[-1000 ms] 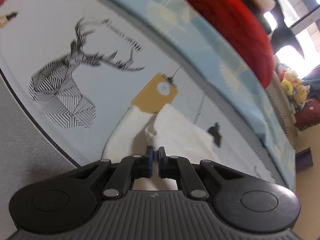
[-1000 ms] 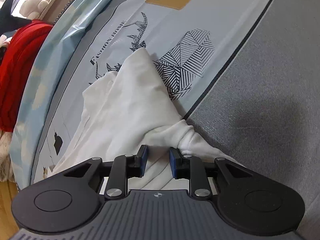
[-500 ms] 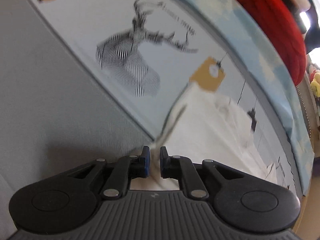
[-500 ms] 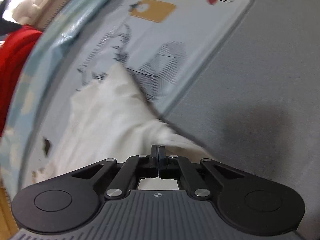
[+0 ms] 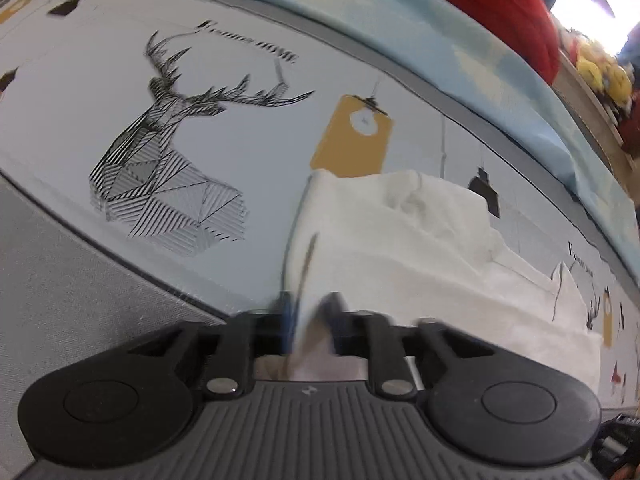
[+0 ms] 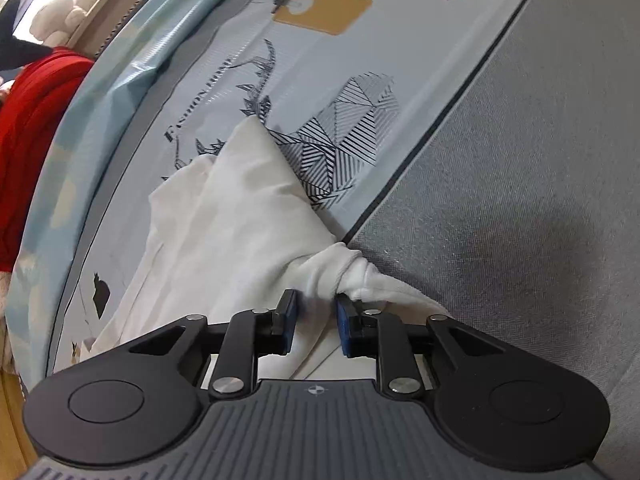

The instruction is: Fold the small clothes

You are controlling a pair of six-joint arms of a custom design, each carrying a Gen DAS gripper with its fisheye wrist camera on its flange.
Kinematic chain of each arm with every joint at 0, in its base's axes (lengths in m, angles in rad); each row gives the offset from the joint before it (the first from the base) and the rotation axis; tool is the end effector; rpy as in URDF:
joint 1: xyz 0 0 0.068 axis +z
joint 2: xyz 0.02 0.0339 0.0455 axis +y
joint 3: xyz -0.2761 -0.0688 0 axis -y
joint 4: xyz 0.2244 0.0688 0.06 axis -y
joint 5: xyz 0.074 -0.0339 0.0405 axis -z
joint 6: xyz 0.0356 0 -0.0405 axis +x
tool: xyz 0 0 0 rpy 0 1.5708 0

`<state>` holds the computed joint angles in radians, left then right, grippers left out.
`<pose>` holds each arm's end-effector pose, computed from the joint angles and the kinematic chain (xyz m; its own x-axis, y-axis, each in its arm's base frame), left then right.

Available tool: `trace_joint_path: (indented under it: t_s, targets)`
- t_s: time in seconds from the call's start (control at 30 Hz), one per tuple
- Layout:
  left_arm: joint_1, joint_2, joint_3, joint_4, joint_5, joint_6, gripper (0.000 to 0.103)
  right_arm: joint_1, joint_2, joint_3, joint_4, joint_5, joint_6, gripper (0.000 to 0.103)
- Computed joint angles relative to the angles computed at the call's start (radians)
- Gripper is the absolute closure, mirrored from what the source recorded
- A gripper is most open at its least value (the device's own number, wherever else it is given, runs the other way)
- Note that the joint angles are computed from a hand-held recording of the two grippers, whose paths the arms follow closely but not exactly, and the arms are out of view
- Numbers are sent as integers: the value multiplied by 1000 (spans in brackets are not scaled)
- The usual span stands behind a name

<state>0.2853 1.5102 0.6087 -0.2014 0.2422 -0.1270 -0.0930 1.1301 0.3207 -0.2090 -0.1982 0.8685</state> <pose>0.2313 0.0589 0.1534 -0.8281 -0.3710 -0.4203 -0.2765 0.9224 -0.2695 0.1576 -0.0077 0.1495 -0.5566 0.8036 -0.2110 0.6394 0.5764 0.5088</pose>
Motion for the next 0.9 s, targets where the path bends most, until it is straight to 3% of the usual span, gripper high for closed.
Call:
trace_joint_path:
  t_s: [0.17,0.23,0.33,0.4,0.53,0.6,0.63,0.73,0.77,0.8,0.87,0.9]
  targets:
    - [-59,-169,-44,53,-38,10,101,27,-219,31,-152,33,73,100]
    - [-77,-158,-39,39,-75,20,102,66,-267,59,-222,98,85,100]
    - [-72,-21,31,-66,-92,9,102,8,-150,44,-208,45,56,99]
    - [-60,-41,26,-61,-106,-8,101,-2,-95,62,-266,102,66,96]
    - [-46,-134,20,-67,-16,32,98,64,-258,95,-332,250,73,96]
    - [-37,-105,29,-87,33,54,98,111,-331,88,-273,292,29,96]
    - [-48,-89,39,-105,41,54,98,95,-333,80,-231,249,-16,94]
    - [-65,-57,40,-119,65,79,98,-51,-207,30,-59,-78,-104,89]
    - [-69,-56,38,-122,65,84,98,-86,-147,19,-25,-142,-116,89]
    - [-72,-56,38,-121,64,86,98,-96,-108,19,-25,-130,-117,89]
    - [-67,-59,37,-123,74,94,98,-94,-28,26,-47,13,-129,103]
    - [-69,-67,28,-120,77,91,98,-131,-7,13,-24,13,-137,103]
